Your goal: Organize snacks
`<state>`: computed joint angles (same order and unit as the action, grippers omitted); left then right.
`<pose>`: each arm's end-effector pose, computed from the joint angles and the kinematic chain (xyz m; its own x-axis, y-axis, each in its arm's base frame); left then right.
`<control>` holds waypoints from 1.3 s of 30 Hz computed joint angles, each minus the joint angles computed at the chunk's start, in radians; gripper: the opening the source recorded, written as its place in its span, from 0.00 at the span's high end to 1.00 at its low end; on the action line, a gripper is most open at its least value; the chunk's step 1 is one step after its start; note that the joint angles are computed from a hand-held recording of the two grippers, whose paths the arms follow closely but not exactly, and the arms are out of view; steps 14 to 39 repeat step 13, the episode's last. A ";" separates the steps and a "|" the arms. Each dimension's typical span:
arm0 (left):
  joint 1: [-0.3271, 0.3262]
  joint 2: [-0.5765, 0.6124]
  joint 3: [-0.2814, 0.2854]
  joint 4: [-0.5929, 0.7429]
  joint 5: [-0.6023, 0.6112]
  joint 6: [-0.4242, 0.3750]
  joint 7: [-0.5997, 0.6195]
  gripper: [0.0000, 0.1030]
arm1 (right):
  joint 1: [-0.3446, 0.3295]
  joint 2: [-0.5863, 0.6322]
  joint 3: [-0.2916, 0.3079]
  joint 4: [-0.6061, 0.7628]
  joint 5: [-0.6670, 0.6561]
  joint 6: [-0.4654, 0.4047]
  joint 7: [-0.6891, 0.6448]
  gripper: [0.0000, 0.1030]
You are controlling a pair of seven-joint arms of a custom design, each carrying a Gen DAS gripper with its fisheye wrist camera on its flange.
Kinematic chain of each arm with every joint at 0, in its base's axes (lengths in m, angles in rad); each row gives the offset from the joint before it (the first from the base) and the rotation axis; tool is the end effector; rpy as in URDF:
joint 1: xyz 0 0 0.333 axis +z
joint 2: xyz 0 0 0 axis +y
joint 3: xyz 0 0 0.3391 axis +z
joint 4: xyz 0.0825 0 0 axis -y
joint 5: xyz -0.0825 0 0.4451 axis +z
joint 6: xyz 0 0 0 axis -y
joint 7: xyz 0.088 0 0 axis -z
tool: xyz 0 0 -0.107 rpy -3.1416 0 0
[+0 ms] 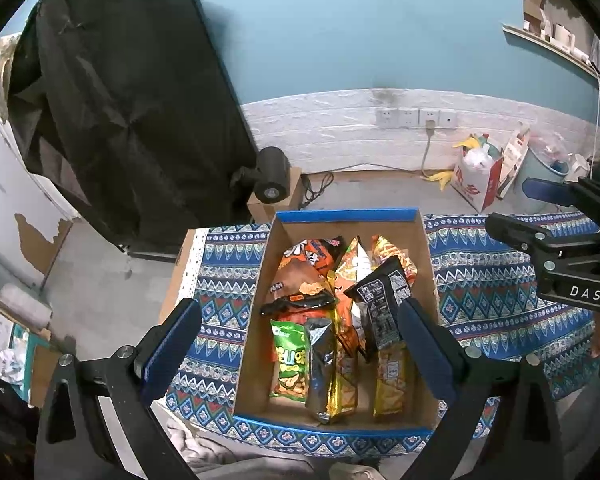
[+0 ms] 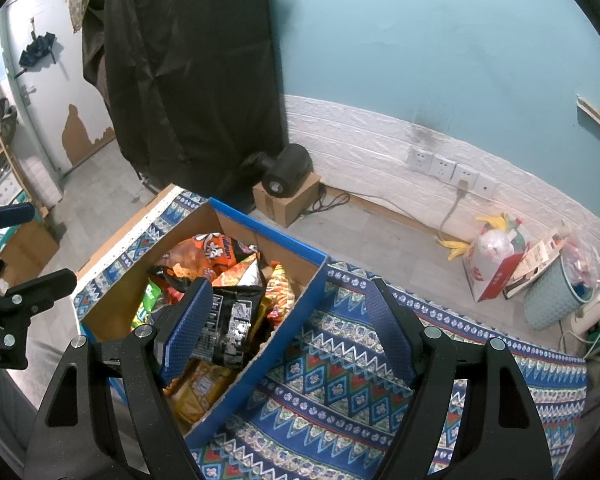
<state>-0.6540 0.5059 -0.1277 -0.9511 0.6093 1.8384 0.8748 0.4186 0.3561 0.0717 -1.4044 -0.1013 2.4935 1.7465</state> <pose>0.6142 -0.4982 0.6691 -0.0442 -0.9826 -0.1805 -0.7946 0.1441 -0.5898 0.6970 0.3611 0.5991 0.3655 -0.9298 -0.0434 -0.7008 -0.2442 -0.6702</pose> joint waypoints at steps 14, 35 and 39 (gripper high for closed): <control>-0.001 0.017 0.000 0.017 -0.019 -0.014 0.006 0.03 | -0.005 -0.001 -0.004 0.000 -0.001 0.002 0.003 0.25; -0.001 0.017 0.000 0.017 -0.019 -0.014 0.006 0.03 | -0.005 -0.001 -0.004 0.000 -0.001 0.002 0.003 0.25; -0.001 0.017 0.000 0.017 -0.019 -0.014 0.006 0.03 | -0.005 -0.001 -0.004 0.000 -0.001 0.002 0.003 0.25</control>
